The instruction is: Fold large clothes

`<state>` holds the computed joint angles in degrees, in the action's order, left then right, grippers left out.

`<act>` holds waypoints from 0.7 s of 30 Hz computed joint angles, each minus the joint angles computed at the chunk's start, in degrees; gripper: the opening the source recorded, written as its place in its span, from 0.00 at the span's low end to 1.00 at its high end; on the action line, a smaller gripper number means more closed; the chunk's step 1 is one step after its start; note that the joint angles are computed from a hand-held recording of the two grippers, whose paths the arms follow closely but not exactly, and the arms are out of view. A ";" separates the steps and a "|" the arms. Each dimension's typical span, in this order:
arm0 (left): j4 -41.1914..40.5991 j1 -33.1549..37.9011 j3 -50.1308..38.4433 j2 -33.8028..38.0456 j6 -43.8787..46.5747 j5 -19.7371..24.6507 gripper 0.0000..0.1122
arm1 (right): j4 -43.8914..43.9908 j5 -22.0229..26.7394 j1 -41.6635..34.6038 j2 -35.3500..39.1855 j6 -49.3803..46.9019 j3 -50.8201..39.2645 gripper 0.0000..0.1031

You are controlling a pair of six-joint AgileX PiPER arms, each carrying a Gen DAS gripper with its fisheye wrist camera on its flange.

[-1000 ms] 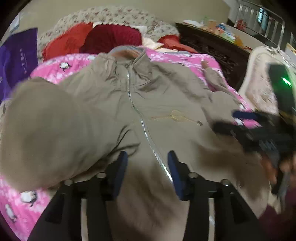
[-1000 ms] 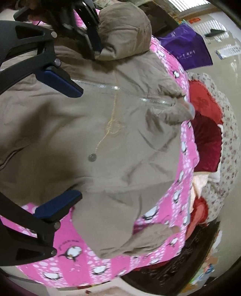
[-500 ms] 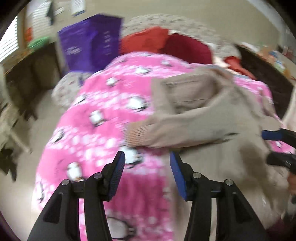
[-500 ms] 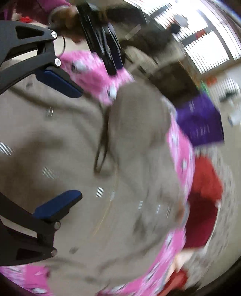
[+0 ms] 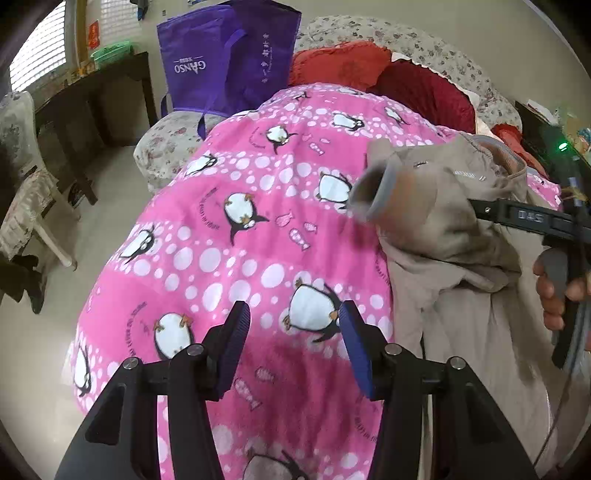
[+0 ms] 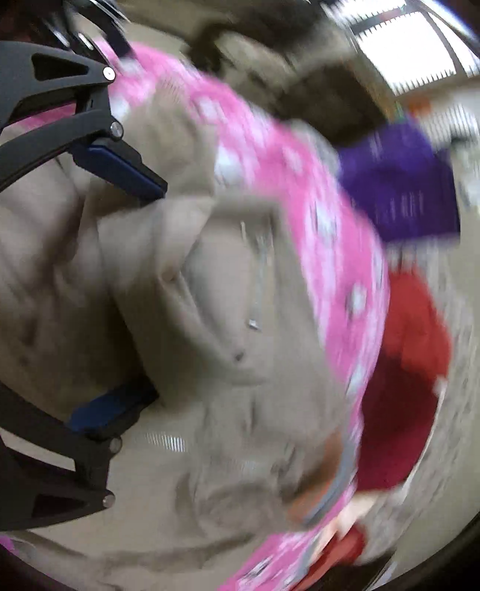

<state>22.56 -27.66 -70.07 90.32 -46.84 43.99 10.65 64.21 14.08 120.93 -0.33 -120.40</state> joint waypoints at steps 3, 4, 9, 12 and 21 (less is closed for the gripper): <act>0.59 -0.35 -1.09 1.37 0.16 -0.32 0.34 | 1.23 2.74 -2.81 1.54 1.45 -2.43 0.95; 0.42 -0.22 -1.48 1.87 0.43 -0.43 0.34 | 3.26 1.73 -3.65 -0.56 0.54 0.35 0.95; -0.09 0.19 -2.61 3.42 0.66 -1.22 0.34 | 10.08 -3.03 -4.92 -12.31 -9.94 13.73 0.95; -0.59 1.09 -1.81 3.04 0.42 -1.82 0.34 | 14.43 -2.80 -3.95 -16.44 -18.88 17.81 0.95; -3.61 5.29 2.24 -0.04 0.02 -2.83 0.34 | 0.17 -14.51 10.99 -14.25 -19.32 19.21 0.91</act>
<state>18.95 -22.37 -67.83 90.27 -46.82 41.16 10.82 49.71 25.07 106.69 -19.66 -101.19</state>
